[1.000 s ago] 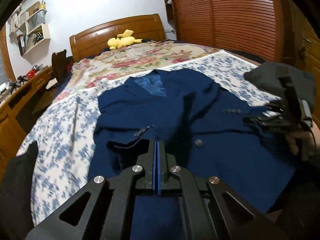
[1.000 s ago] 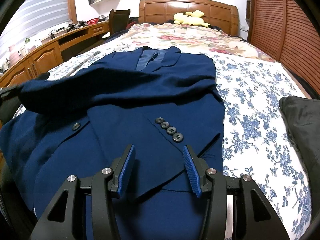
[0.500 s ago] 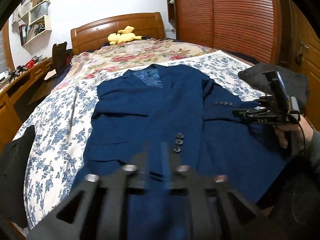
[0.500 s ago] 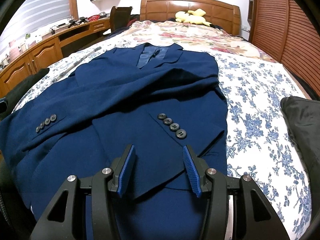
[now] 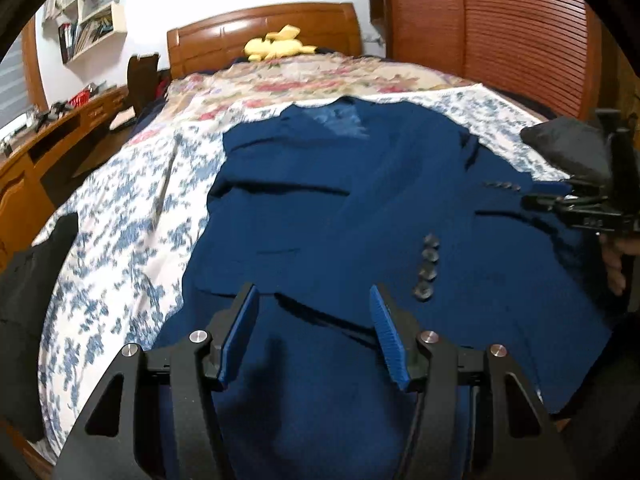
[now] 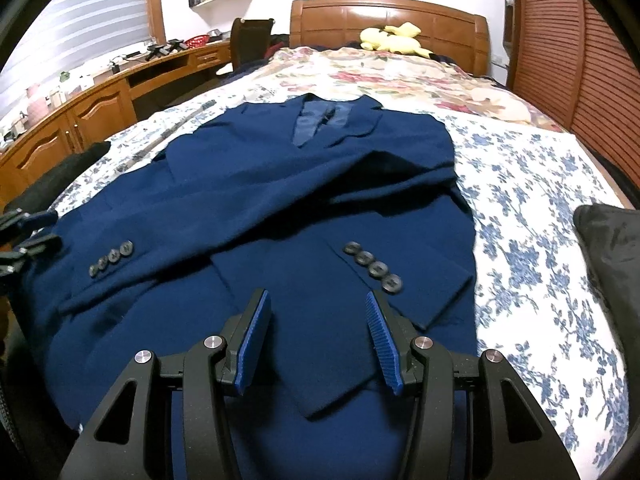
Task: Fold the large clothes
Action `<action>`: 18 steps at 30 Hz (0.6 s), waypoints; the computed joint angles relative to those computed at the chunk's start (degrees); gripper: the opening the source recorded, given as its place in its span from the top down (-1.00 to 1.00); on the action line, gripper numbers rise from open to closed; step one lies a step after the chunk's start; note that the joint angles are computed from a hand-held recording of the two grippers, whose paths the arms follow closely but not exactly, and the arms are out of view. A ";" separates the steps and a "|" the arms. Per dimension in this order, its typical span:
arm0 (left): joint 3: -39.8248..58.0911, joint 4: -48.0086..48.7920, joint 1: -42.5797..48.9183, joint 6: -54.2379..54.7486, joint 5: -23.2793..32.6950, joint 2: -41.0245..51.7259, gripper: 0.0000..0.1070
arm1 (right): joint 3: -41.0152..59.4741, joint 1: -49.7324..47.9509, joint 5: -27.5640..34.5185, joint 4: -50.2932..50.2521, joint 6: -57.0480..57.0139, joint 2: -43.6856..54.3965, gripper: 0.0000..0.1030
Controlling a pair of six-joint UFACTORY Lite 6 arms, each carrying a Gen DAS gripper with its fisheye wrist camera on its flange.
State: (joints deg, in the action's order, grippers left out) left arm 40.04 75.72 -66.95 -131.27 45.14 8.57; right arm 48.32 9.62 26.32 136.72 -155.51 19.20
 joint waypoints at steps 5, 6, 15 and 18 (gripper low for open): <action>-0.45 2.81 3.13 -3.96 -5.43 2.70 -0.09 | 1.00 1.93 0.08 0.47 0.46 0.74 0.00; -0.47 3.88 3.36 -5.12 -6.04 3.11 -0.09 | 1.30 2.23 0.20 0.14 0.97 0.97 0.00; 0.10 10.56 5.29 -10.35 -9.96 4.86 0.66 | 8.26 4.16 0.99 -6.10 10.25 6.89 0.00; 0.84 8.89 5.03 -8.37 -9.02 5.12 0.83 | 14.48 5.23 -0.35 -11.03 17.34 11.48 0.00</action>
